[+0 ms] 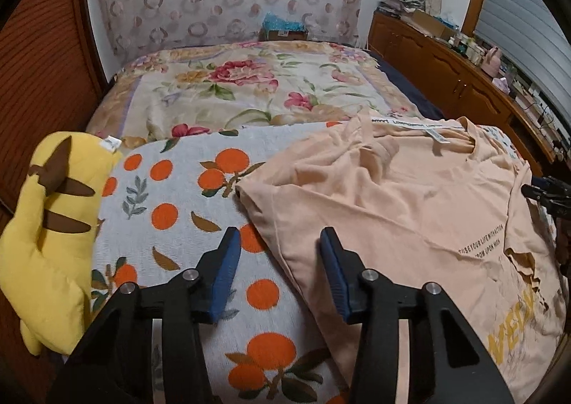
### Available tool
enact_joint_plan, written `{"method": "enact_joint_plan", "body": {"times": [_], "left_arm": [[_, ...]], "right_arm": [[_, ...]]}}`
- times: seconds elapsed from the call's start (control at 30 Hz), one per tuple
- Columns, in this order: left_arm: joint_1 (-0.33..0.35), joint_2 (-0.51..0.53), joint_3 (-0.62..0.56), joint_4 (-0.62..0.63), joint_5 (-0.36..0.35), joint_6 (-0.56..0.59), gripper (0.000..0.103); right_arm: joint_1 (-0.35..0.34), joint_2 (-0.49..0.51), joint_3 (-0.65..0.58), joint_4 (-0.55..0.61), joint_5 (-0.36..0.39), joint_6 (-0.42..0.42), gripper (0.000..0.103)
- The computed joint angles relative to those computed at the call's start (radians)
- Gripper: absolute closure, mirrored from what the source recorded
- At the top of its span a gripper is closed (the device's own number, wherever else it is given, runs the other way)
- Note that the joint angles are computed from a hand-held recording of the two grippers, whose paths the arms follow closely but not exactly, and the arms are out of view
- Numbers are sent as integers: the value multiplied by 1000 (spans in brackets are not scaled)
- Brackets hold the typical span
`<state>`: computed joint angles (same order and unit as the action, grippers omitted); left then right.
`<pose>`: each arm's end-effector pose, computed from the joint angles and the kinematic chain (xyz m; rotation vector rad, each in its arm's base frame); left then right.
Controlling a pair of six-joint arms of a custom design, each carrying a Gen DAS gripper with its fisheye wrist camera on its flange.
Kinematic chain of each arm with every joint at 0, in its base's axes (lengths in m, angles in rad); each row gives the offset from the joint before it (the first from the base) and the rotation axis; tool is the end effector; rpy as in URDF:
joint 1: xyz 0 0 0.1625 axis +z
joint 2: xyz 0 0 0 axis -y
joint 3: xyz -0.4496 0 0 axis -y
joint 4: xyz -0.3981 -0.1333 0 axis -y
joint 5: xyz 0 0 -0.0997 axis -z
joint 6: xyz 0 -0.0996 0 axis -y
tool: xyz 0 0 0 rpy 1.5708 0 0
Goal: Fold small clothes
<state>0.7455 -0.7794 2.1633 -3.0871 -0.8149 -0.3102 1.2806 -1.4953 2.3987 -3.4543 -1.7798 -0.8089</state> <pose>-0.2322 -0.4888 0.0287 0.5708 2.4244 -0.6708 -0.0113 -0.4316 0.3267 0.4661 -2.2590 0.9215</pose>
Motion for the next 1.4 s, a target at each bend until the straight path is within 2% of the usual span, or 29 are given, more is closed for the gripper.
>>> {"method": "enact_joint_plan", "body": {"times": [0.17,0.23,0.3,0.37,0.43,0.5,0.57,0.7,0.8,0.87,0.93,0.97,1.13,1.4], "left_arm": [[10,18,-14,-26,-24,31,57],[14,23,-23,-31,-36,47,79],[20,23,-36,-26,-58,57,97],[13,23,-32,-70,-45,74,97],[-6,17,-29,-113,17,89,98],[-11,5,-31,-143,46,110,98],[-11,-3,-42,-137,74,124,98],[-6,-7,-48,-123,82,135,98],[-10,-11,-38,-129,65,133,98],[-17,-19,-20,-141,38,126,98],[-33,-25,5,-154,18,110,98],[-42,-29,19,-158,12,103,98],[-113,-64,109,-204,-14,66,98],[-288,-153,283,-267,52,-55,98]], "right_arm": [[19,28,-9,-26,-26,5,31],[26,42,-16,-39,-34,1,31],[29,52,-20,-50,-40,-4,31],[33,59,-24,-53,-44,-9,31],[33,58,-27,-43,-42,-8,31],[33,57,-32,-35,-40,-8,31],[27,54,-36,-27,-31,-6,31],[18,50,-41,-16,-16,-1,32],[21,55,-52,-8,-14,6,46],[22,53,-56,12,1,3,80],[23,42,-60,64,19,-1,92],[25,42,-58,68,22,-8,94],[16,-7,-5,16,100,-26,96],[-36,-221,166,-67,303,-63,96]]}}
